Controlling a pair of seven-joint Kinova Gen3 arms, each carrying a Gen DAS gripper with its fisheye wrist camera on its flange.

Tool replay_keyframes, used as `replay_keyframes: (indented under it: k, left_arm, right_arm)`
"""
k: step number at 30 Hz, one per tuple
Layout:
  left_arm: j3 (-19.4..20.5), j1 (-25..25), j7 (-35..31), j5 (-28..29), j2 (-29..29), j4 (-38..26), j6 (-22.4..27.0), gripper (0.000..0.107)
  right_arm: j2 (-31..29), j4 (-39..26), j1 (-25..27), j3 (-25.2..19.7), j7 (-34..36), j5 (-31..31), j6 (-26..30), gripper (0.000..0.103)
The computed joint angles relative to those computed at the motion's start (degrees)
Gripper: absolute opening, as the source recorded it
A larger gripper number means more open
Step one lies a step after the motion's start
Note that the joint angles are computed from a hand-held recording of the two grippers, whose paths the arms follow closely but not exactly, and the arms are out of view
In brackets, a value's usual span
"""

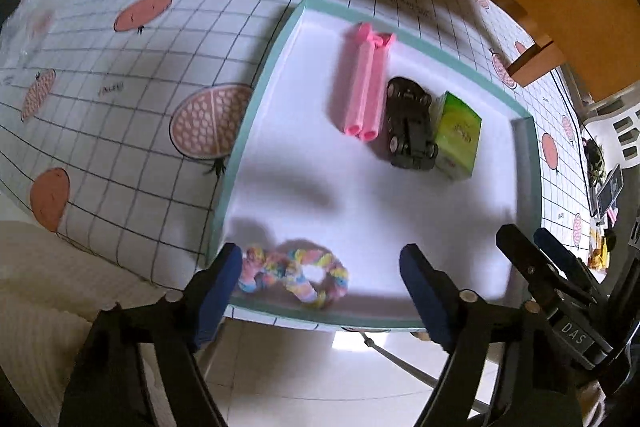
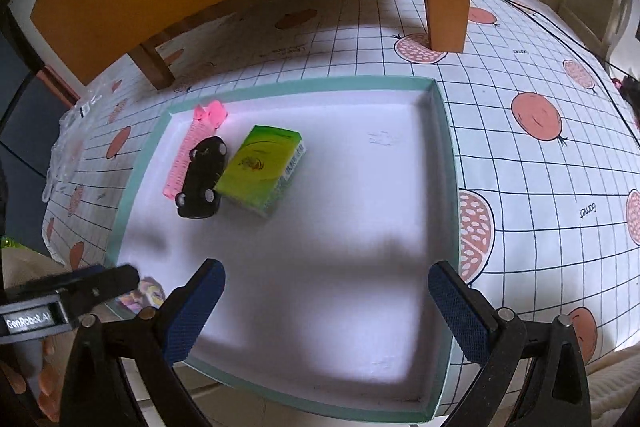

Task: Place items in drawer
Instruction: 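Withdraw both tools from the drawer back over the tray, then lower the left gripper onto the braided hair tie while the right closes on the green tissue packet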

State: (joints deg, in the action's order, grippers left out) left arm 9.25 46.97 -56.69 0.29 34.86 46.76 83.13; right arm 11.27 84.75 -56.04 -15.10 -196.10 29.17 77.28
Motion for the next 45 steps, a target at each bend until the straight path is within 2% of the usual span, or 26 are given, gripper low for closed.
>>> replay_keyframes:
  k: [3, 6, 9, 17, 19, 25, 33, 37, 45]
  left_arm:
    - [0.1, -0.08, -0.09, 0.22, 0.15, 0.12, 0.37, 0.067]
    - [0.29, -0.34, -0.24, 0.7, 0.05, 0.96, -0.14, 0.064]
    - [0.31, -0.26, -0.38, 0.71, 0.66, 0.63, 0.23, 0.055]
    - [0.46, 0.79, -2.44, -0.27, 1.28, 0.62, -1.08, 0.051]
    - [0.38, 1.28, -3.01, -0.54, 1.52, 0.26, -1.17, 0.041]
    - [-0.11, 1.19, -2.7, -0.42, 1.51, 0.53, -2.04, 0.027]
    - [-0.35, 1.09, -2.93, -1.62, 0.52, 2.89, -4.99, 0.024]
    - [-0.69, 1.93, -3.15, -3.02, 1.51, 1.71, -5.84, 0.024]
    - [-0.61, 0.85, -3.41, -2.81, 0.51, 3.64, -8.08, 0.024]
  right_arm:
    - [0.33, -0.4, 0.09, -0.01, 0.94, -0.11, -0.06, 0.103]
    - [0.58, -0.76, -0.04, 0.1, 1.64, -0.24, 0.09, 0.103]
    - [0.62, -0.63, -0.07, 0.26, 1.63, -0.39, -0.27, 0.103]
    - [0.77, -0.42, 0.15, 0.61, 1.67, -0.39, -1.26, 0.103]
    - [0.75, -0.37, 0.26, 0.73, 1.52, -0.29, -1.53, 0.103]
    - [0.67, 0.01, 0.48, 0.8, 1.02, -0.5, -2.14, 0.103]
    - [0.44, 0.18, 1.2, 0.85, 1.27, -0.9, -3.14, 0.103]
    - [0.65, -0.46, 1.66, 1.19, 1.59, -0.76, -3.27, 0.103]
    - [1.58, -1.86, 3.34, 2.22, 3.6, -1.34, -3.97, 0.103]
